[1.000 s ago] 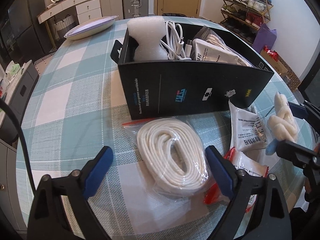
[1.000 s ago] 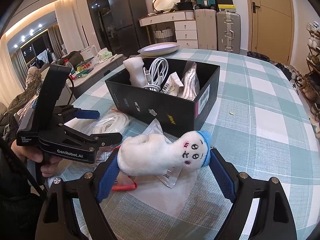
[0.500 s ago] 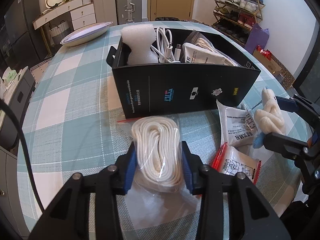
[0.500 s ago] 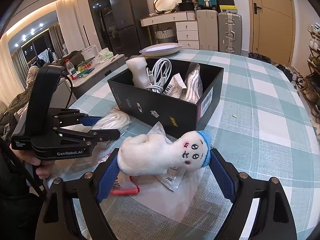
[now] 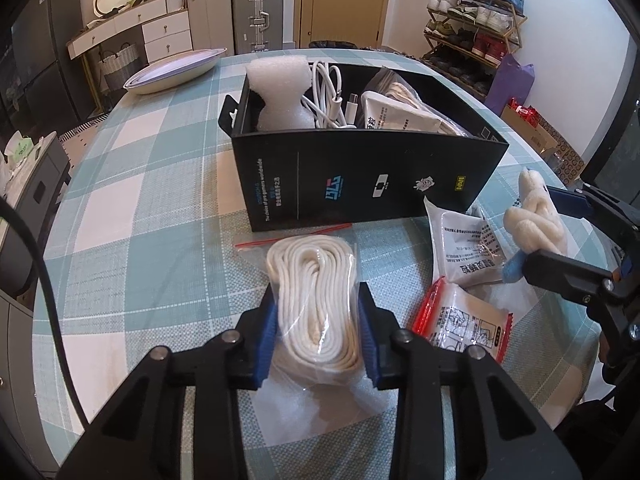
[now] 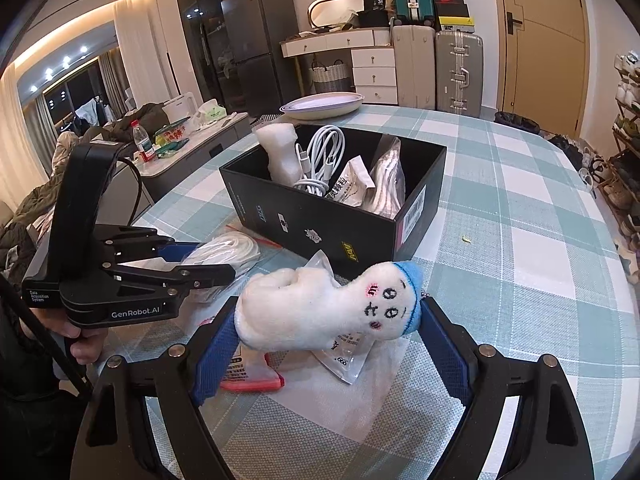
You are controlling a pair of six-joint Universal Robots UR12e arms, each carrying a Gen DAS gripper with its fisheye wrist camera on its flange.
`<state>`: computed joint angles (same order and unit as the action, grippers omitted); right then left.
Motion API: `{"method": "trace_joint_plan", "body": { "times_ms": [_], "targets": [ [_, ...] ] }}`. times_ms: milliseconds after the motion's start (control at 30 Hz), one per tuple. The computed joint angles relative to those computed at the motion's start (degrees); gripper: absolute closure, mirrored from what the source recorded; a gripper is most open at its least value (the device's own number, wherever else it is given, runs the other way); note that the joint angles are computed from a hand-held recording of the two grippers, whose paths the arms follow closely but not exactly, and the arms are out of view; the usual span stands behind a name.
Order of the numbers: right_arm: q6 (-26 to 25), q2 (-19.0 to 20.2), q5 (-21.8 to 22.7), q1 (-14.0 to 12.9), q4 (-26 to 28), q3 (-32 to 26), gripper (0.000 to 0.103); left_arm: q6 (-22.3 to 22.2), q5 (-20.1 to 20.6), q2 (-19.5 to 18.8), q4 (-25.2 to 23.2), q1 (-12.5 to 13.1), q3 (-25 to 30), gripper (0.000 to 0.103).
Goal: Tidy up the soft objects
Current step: 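Lift and carry the bagged rope and plush doll over the black box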
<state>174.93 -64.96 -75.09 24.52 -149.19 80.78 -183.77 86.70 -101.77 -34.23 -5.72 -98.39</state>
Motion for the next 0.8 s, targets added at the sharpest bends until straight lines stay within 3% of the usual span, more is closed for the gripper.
{"method": "trace_joint_plan", "body": {
  "times_ms": [800],
  "targets": [
    [0.36,-0.48,-1.78,0.63,-1.90,0.35,0.016,-1.13,-1.03,1.95,4.25,1.00,-2.76,0.069]
  ]
}}
